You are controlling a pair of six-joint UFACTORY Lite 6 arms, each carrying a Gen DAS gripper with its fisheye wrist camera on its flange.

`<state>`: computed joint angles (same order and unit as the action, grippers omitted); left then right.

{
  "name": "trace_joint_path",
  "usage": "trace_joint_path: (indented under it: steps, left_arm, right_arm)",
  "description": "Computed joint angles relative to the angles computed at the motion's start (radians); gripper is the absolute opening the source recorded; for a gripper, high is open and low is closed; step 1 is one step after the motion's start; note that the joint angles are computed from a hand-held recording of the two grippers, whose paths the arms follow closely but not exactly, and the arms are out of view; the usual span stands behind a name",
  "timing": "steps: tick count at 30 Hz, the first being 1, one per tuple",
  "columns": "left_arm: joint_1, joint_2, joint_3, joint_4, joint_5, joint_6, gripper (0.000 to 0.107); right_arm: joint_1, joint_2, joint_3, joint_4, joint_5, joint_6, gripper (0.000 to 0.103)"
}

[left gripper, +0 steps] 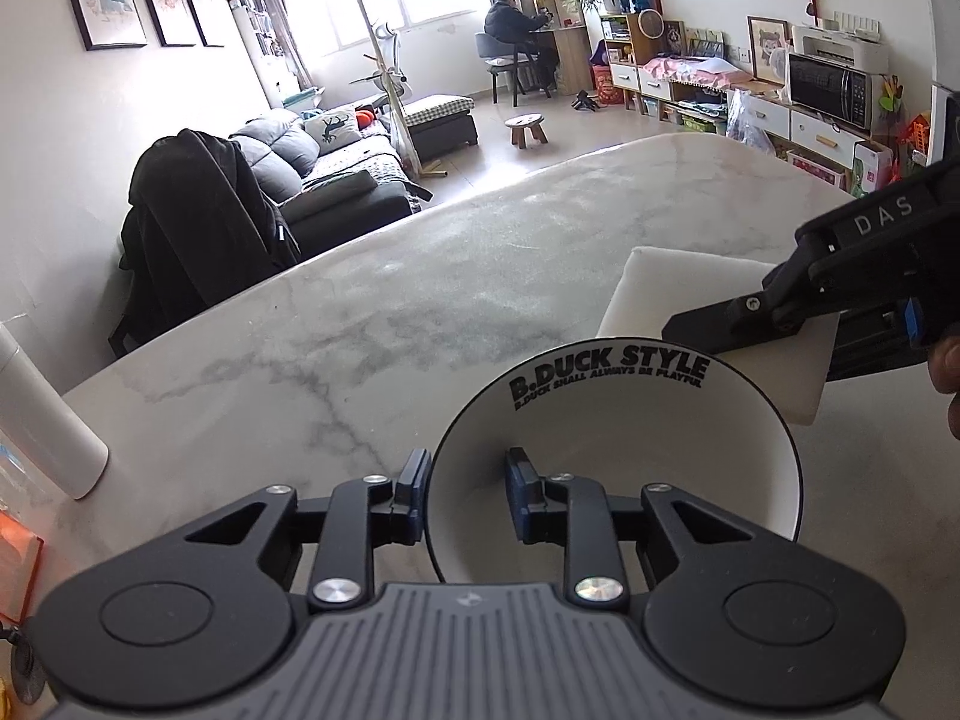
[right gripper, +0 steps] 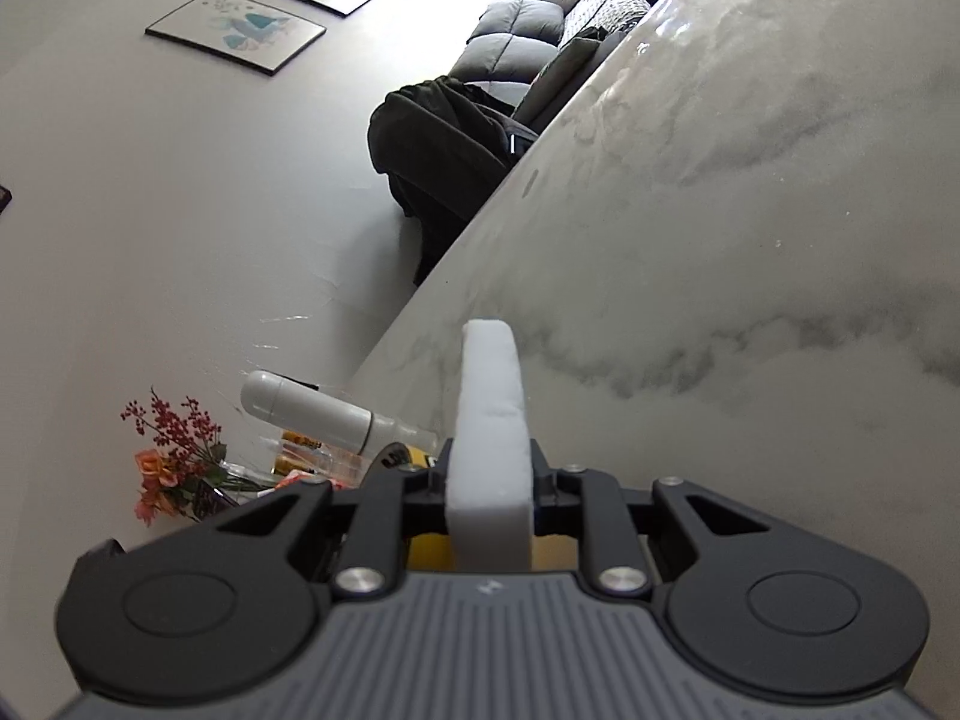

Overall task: Clean bowl
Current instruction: 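Turn the bowl upright with the left gripper while the right gripper wipes the sponge inside, then hold the bowl rim with the left gripper while the right gripper scrubs the inner wall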

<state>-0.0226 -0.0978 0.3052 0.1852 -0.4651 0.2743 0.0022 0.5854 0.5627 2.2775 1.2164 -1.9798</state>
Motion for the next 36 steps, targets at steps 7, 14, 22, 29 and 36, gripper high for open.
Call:
trace_joint_path:
  steps: [7, 14, 22, 29, 36]
  left_arm:
    - [-0.004, 0.008, 0.006, -0.007, -0.001, 0.005, 0.027]
    - [0.002, 0.014, 0.010, 0.008, -0.002, -0.001, 0.027]
    - [0.005, 0.014, 0.005, 0.010, -0.004, -0.005, 0.027]
    - [0.012, 0.018, 0.010, 0.020, -0.003, -0.010, 0.027]
    - [0.011, 0.023, 0.010, 0.007, -0.006, 0.007, 0.027]
  right_arm:
    - [0.025, 0.013, 0.041, 0.008, -0.005, 0.028, 0.022]
    - [0.023, 0.091, 0.083, -0.008, -0.008, 0.060, 0.022]
    - [0.035, 0.031, 0.059, 0.005, -0.023, 0.060, 0.022]
    - [0.043, -0.028, 0.038, 0.015, -0.037, 0.049, 0.022]
    - [0.054, 0.011, 0.052, 0.023, -0.052, 0.049, 0.023]
